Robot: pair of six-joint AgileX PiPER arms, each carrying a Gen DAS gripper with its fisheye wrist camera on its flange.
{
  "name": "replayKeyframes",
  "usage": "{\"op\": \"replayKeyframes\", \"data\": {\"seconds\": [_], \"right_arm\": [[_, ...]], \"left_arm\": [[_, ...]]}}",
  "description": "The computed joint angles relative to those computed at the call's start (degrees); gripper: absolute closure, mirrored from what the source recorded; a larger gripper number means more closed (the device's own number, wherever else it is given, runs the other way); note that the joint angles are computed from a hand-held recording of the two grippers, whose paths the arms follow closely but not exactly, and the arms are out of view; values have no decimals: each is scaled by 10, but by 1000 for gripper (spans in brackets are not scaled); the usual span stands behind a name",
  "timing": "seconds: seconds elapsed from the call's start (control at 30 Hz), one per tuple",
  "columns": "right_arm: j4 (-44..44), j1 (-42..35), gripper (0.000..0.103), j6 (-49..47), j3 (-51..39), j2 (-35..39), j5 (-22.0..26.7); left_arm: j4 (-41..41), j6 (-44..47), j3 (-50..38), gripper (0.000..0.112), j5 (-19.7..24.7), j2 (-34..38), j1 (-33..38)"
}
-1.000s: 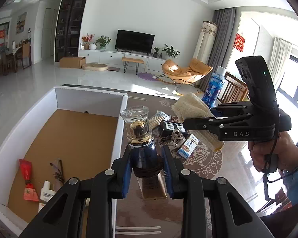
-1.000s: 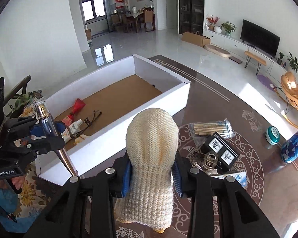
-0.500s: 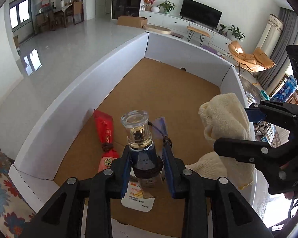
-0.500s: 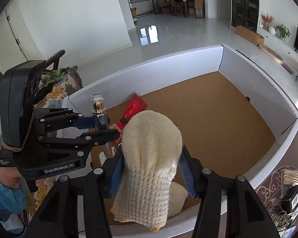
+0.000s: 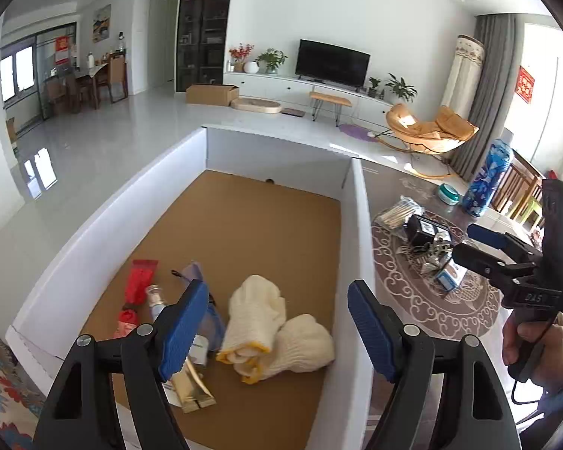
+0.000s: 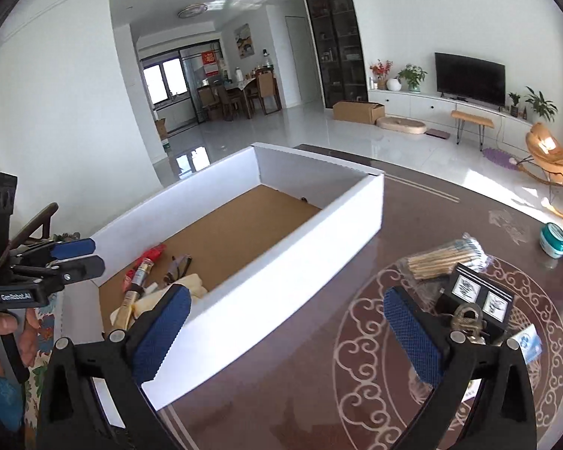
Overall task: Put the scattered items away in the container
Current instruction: 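Open both tools to drop the tube and glove into the box, then withdraw both tools from the box back over the table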
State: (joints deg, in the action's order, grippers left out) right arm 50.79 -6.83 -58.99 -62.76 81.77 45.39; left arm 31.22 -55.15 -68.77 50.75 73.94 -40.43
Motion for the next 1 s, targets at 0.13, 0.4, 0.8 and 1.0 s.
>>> {"op": "replayKeyframes", "data": {"seconds": [0.13,0.4,0.8,1.0], "right_arm": [[5,-189,0,-72,59,4,-1],[-35,-297,0,-130,91,56,-36],[48,-298,0,-181,146,48,-84],[15,-287,0,-127,136,59,-106]], "left_arm": [[-67,32,-44,23,-68,59,-77],[-80,59,-200,23,-70,325,-137],[-27,23,-328,23,-32,465,-112],[-29,31,-358,22,-11,483,-110]]}}
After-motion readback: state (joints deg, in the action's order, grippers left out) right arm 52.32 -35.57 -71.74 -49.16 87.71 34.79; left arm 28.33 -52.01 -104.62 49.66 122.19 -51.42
